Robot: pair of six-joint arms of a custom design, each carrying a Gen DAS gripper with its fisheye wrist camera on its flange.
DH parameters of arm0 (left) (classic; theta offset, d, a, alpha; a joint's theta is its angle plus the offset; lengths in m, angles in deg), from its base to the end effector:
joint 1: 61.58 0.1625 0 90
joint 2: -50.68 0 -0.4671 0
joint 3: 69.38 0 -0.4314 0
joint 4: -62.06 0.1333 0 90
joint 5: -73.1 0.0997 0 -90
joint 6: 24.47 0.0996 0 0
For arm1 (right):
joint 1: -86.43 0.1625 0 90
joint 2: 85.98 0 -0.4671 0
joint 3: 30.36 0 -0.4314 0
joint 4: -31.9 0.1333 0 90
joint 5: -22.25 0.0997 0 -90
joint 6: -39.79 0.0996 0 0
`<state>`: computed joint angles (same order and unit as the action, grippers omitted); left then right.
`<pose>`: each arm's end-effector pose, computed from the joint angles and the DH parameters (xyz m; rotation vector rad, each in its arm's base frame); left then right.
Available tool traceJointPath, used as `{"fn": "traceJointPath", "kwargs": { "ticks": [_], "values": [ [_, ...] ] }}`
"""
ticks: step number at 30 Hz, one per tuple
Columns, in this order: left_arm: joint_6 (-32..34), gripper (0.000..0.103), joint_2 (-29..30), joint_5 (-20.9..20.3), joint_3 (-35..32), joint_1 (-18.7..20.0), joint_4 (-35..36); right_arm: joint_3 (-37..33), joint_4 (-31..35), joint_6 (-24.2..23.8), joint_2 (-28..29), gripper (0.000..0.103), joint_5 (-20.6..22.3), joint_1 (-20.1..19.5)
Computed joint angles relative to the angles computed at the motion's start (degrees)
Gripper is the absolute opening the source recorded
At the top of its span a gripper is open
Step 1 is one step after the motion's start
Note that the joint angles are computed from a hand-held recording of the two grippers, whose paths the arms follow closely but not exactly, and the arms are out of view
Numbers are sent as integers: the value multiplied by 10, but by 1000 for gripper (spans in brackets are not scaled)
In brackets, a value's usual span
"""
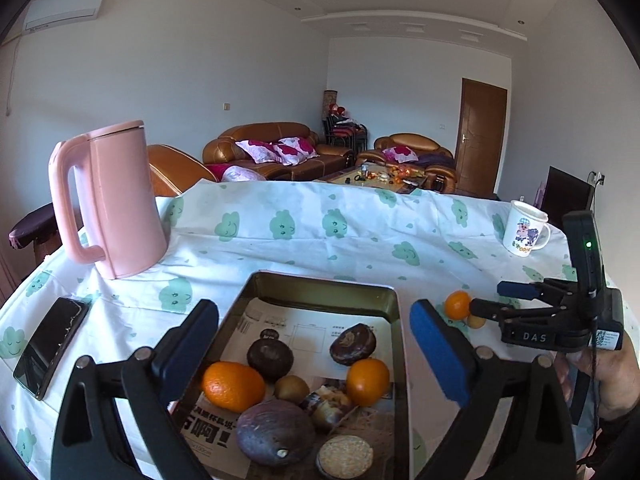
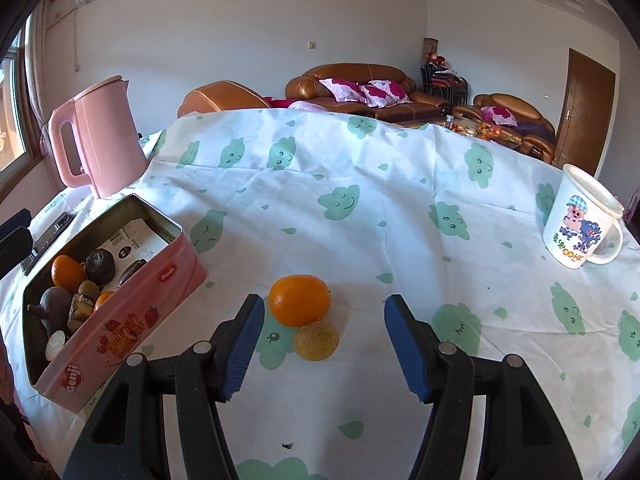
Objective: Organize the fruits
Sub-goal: 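Grasp the last orange with the left tool while the right tool grasps a small brown fruit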
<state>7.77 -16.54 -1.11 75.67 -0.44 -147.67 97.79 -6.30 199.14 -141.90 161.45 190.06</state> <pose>-0.0574 -0.4365 0.1667 1.2372 2.3755 -1.0126 0.1485 -0.3669 0.0195 0.1268 -2.0934 1.0237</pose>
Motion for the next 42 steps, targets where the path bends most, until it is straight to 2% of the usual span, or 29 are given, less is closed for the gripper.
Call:
{"fn": "traceJointPath", "kwargs": {
  "ticks": [3, 5, 7, 8, 11, 15, 21, 28, 31, 34, 36, 38, 40, 42],
  "values": [
    [4, 98, 9, 5, 5, -17, -8, -11, 42, 22, 8, 63, -11, -14],
    [4, 98, 13, 8, 7, -27, -10, -12, 58, 31, 4, 54, -25, -21],
    [2, 98, 17, 10, 10, -37, -12, -18, 80, 39, 5, 34, -27, -28],
    [0, 98, 19, 12, 11, -42, -11, -16, 89, 45, 2, 29, -39, -32],
    [-5, 98, 30, 15, 13, -59, -9, -1, 68, 41, -10, 29, -40, -31],
    [-29, 98, 49, 9, 6, -83, 28, 40, 5, 29, -44, 29, -35, -33],
    [-69, 98, 112, 14, -21, -109, 74, 102, -66, 34, -108, 29, -44, -57],
    [-102, 83, 190, 54, -63, -133, 109, 139, -104, 39, -146, 29, -69, -72],
    [-117, 80, 218, 72, -82, -138, 124, 150, -113, 46, -157, 29, -87, -81],
    [-132, 75, 236, 78, -101, -137, 144, 149, -119, 41, -153, 29, -85, -77],
    [-144, 67, 238, 72, -114, -133, 183, 146, -119, 35, -148, 29, -75, -71],
    [-157, 54, 237, 63, -124, -127, 212, 143, -120, 30, -144, 29, -67, -67],
    [-155, 51, 236, 57, -125, -126, 216, 141, -125, 24, -140, 29, -60, -64],
    [-152, 35, 233, 48, -122, -125, 215, 142, -131, 18, -138, 29, -57, -61]
  ]
}}
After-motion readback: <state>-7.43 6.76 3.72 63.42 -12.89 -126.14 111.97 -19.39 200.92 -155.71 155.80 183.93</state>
